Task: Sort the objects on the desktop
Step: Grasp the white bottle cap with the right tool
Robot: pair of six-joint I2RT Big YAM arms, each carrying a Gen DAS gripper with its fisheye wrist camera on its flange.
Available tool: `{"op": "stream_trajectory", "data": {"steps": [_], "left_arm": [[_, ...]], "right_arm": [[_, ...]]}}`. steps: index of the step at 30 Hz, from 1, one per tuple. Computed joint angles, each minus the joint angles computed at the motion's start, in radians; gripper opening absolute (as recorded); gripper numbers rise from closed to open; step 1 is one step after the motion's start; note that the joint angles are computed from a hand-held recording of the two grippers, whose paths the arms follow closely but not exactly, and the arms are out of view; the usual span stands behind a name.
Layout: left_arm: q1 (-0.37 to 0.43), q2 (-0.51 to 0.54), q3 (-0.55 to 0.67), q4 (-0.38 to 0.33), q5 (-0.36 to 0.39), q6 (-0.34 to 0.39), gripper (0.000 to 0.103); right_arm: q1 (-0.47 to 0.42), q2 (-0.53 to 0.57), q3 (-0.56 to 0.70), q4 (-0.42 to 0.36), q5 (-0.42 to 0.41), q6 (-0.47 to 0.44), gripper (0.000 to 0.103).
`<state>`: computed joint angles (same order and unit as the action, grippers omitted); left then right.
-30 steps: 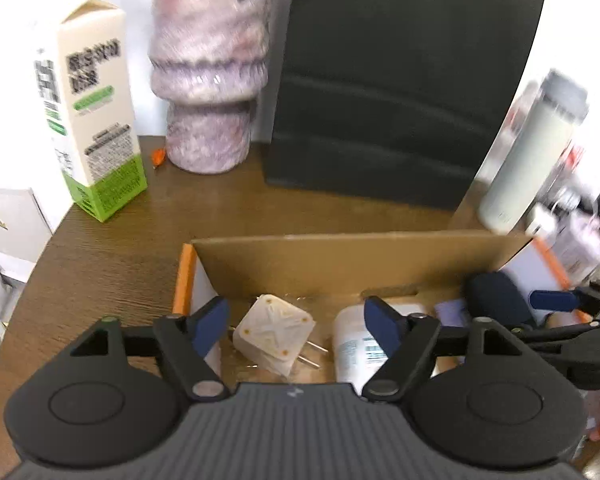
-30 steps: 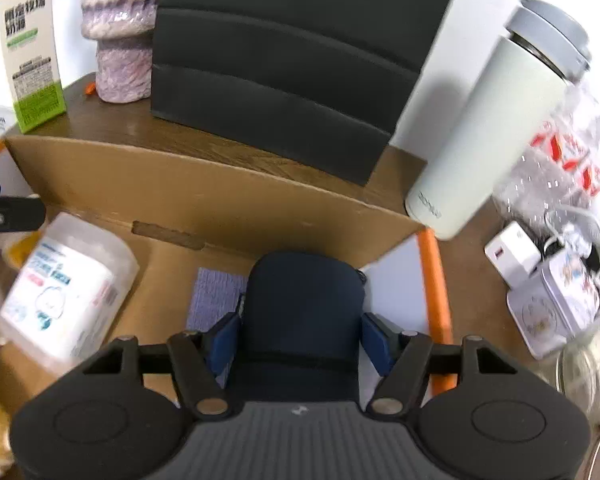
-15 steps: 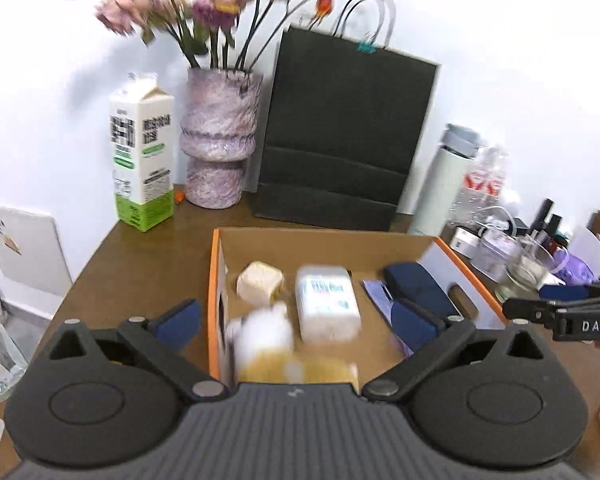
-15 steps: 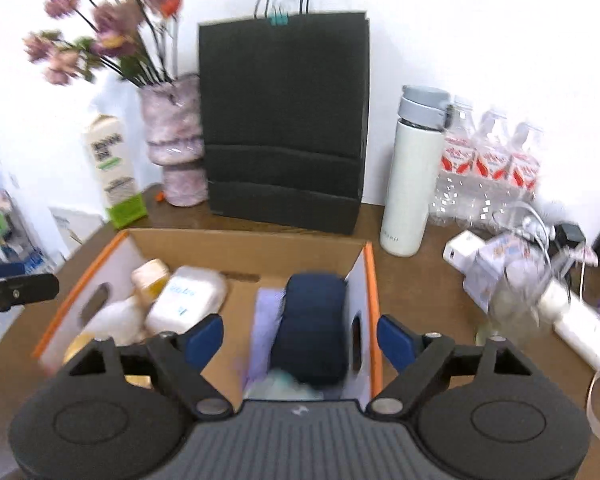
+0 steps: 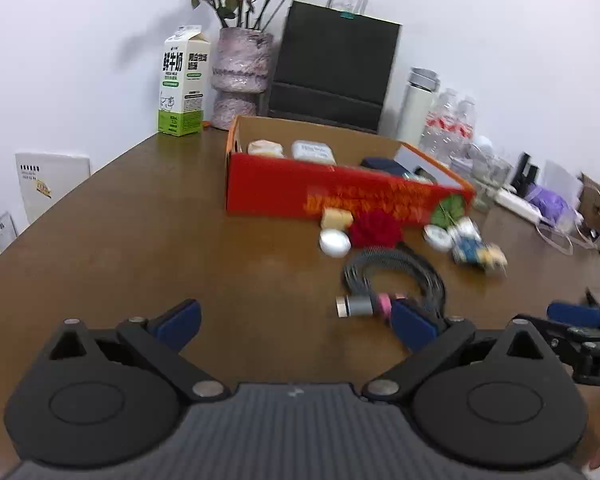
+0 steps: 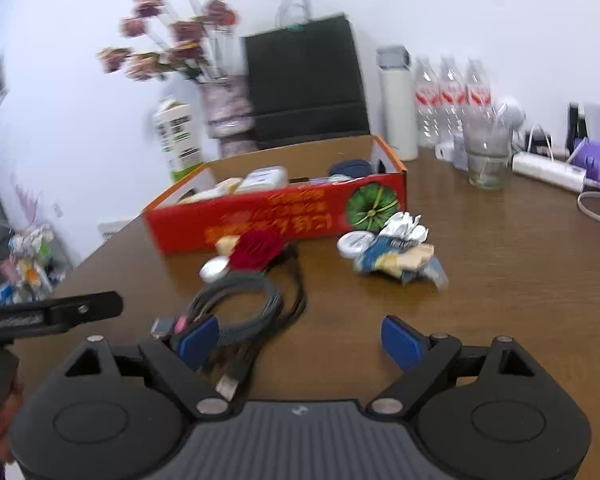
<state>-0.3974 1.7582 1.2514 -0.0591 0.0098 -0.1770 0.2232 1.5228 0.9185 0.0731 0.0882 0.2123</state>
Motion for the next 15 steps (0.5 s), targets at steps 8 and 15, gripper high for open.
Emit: {"op": "stream_trajectory", "data": {"steps": [8,15], "left_arm": [[0.022,-0.035,-0.075,0.063,0.048,-0.070,0.103],[0.029,-0.034,-0.071,0.042,0.053,-0.070,0.103]], "right_arm": [[0.119,-0.036,-0.096,0.098,0.082,-0.096,0.085],[0.148,0.068,-0.027,0.104,0.113,-0.137,0.064]]}}
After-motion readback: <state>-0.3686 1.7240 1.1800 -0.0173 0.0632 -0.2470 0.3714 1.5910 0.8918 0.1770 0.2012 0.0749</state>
